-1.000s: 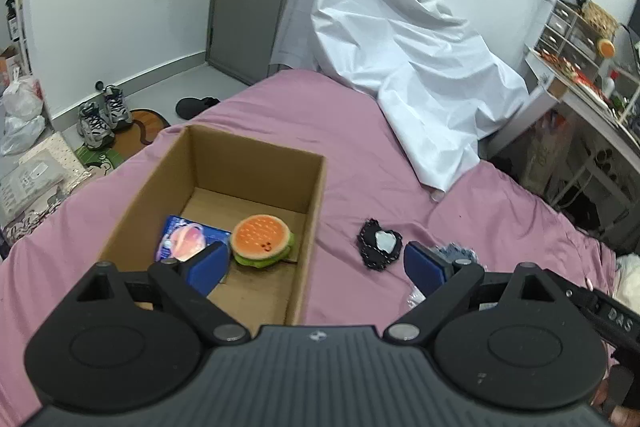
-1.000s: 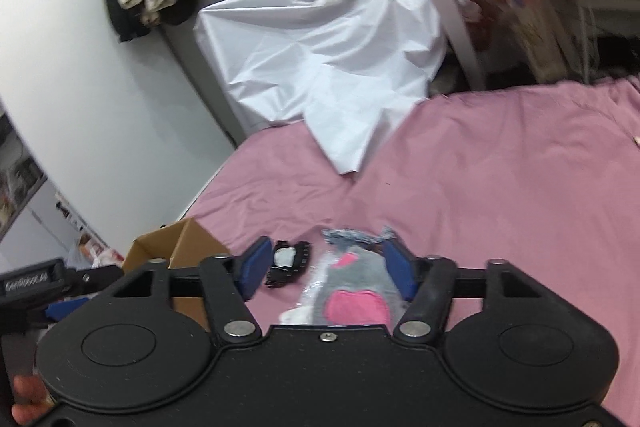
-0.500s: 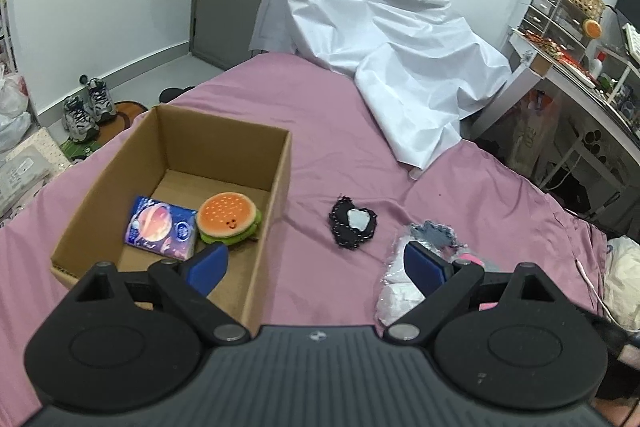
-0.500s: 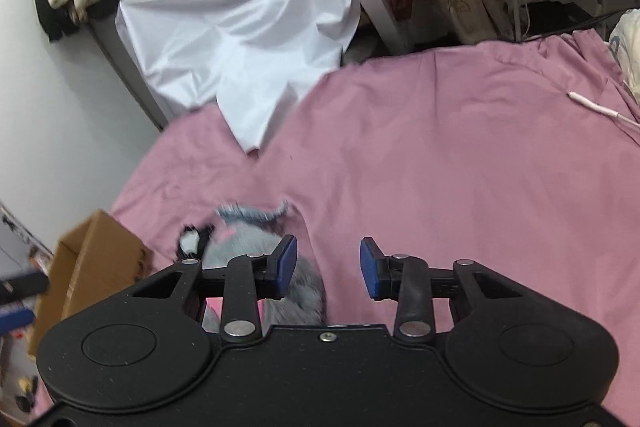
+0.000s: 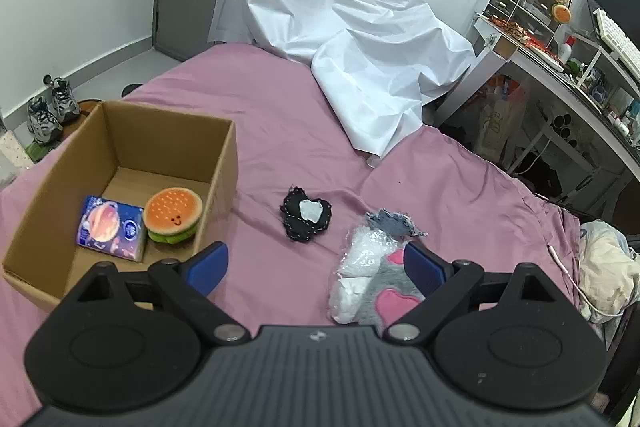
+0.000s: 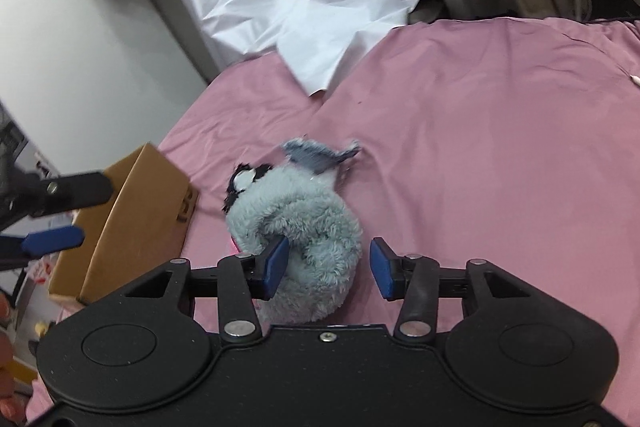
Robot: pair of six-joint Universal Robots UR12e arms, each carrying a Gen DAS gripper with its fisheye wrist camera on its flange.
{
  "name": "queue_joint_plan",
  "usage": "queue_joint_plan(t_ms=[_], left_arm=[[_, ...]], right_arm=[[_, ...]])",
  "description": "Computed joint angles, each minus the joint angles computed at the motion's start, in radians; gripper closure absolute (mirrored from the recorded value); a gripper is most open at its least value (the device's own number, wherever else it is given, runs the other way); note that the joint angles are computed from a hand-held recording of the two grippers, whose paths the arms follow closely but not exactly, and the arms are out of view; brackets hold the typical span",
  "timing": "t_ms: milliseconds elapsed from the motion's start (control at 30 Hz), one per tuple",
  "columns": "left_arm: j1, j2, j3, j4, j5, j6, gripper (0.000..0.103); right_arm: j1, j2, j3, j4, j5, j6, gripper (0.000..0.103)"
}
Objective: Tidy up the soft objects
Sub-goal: 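Grasp the grey plush with the right tool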
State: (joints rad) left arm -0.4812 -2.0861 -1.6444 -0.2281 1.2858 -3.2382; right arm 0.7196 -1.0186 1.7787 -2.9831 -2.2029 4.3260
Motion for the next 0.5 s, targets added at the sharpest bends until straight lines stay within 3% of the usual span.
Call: queue_joint_plan(t_ms=[300,400,500], left_arm=[[0.0,-0.01,-0.003,-0.018,-0.061,-0.002,0.012],[0.0,-0.014,-0.004,-0.025,-0.074,0.009,0.014],[-0.001,-0.016,-0.004,-0.038,-0.083,0.021,0.018]], right_arm=[[-0.008,0.009,0.008,-0.082,0.065,-0.006,0.059],[-0.01,0.011,0.017,-0.13,0.079,-0.009,0.085],[-0.011,0.011,0.026,-0.166,0.093,-0.002,0.09]])
